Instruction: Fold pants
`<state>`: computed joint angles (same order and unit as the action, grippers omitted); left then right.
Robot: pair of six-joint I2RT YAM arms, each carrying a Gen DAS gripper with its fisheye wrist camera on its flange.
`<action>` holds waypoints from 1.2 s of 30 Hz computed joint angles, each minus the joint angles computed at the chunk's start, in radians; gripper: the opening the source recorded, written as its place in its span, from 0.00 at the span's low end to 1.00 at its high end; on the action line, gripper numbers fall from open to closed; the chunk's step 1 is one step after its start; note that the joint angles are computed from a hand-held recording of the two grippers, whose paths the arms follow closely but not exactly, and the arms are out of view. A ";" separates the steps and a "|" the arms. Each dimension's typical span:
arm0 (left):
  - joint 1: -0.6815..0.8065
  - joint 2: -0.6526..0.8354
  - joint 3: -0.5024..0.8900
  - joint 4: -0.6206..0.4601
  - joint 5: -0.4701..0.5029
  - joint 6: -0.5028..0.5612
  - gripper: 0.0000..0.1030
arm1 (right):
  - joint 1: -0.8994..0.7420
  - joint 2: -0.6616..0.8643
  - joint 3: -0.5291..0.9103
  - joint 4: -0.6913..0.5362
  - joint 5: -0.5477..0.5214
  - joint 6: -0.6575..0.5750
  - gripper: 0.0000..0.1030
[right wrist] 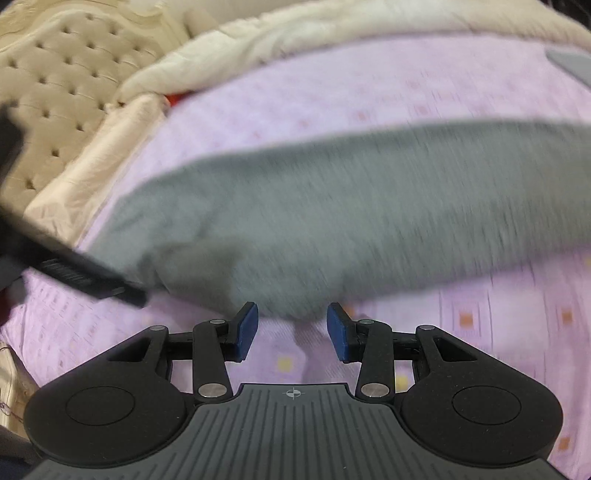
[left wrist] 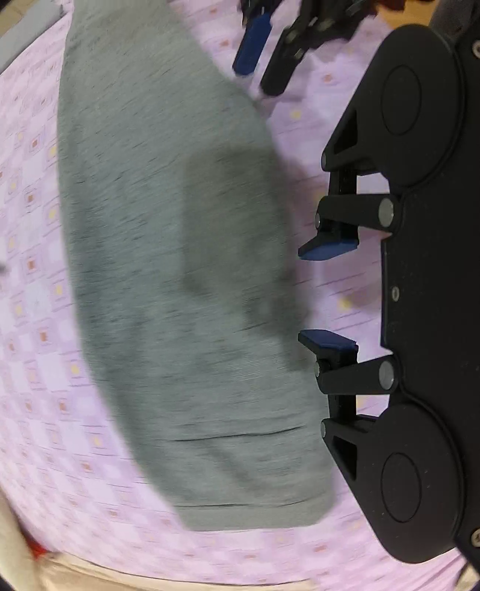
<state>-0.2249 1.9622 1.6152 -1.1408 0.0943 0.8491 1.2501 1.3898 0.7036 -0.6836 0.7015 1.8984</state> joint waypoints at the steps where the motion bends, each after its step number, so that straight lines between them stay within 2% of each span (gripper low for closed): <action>1: 0.006 -0.007 -0.008 -0.013 0.001 -0.009 0.48 | -0.007 -0.010 -0.028 0.037 -0.016 -0.001 0.39; 3: 0.012 -0.017 -0.019 -0.038 -0.004 -0.033 0.48 | -0.038 -0.036 -0.094 0.140 -0.044 -0.026 0.39; 6: 0.025 -0.052 -0.060 -0.057 -0.008 -0.060 0.48 | -0.050 -0.068 -0.152 0.218 0.005 -0.038 0.39; 7: 0.027 -0.067 -0.080 -0.053 -0.009 -0.073 0.48 | -0.054 -0.073 -0.151 0.221 0.026 -0.036 0.39; 10: 0.048 -0.093 -0.106 -0.053 -0.010 -0.098 0.48 | -0.050 -0.086 -0.101 0.107 0.131 -0.043 0.39; 13: 0.062 -0.141 -0.138 -0.055 -0.010 -0.130 0.48 | -0.076 -0.146 -0.112 0.124 0.171 -0.165 0.39; 17: 0.049 -0.184 -0.195 -0.026 -0.017 -0.195 0.48 | -0.158 -0.194 -0.174 0.279 0.083 -0.451 0.39; 19: 0.043 -0.210 -0.221 -0.019 -0.019 -0.227 0.48 | -0.191 -0.205 -0.200 0.357 0.015 -0.556 0.39; 23: 0.028 -0.261 -0.275 -0.008 -0.031 -0.288 0.48 | -0.121 -0.216 -0.202 0.322 -0.012 -0.544 0.39; 28: 0.007 -0.305 -0.338 0.017 -0.056 -0.355 0.48 | 0.014 -0.270 -0.202 0.207 -0.003 -0.380 0.39; 30: -0.003 -0.315 -0.355 0.026 -0.069 -0.384 0.48 | 0.033 -0.271 -0.225 0.222 -0.038 -0.350 0.39; 33: -0.018 -0.326 -0.376 0.038 -0.083 -0.428 0.48 | -0.017 -0.276 -0.290 0.355 -0.082 -0.398 0.39; 36: -0.027 -0.342 -0.392 0.049 -0.097 -0.459 0.48 | -0.066 -0.311 -0.399 0.555 -0.053 -0.365 0.39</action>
<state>-0.2516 1.6205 1.2232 -1.0921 -0.0025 0.3898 1.1842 1.0792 0.3051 -0.1289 0.6481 1.5336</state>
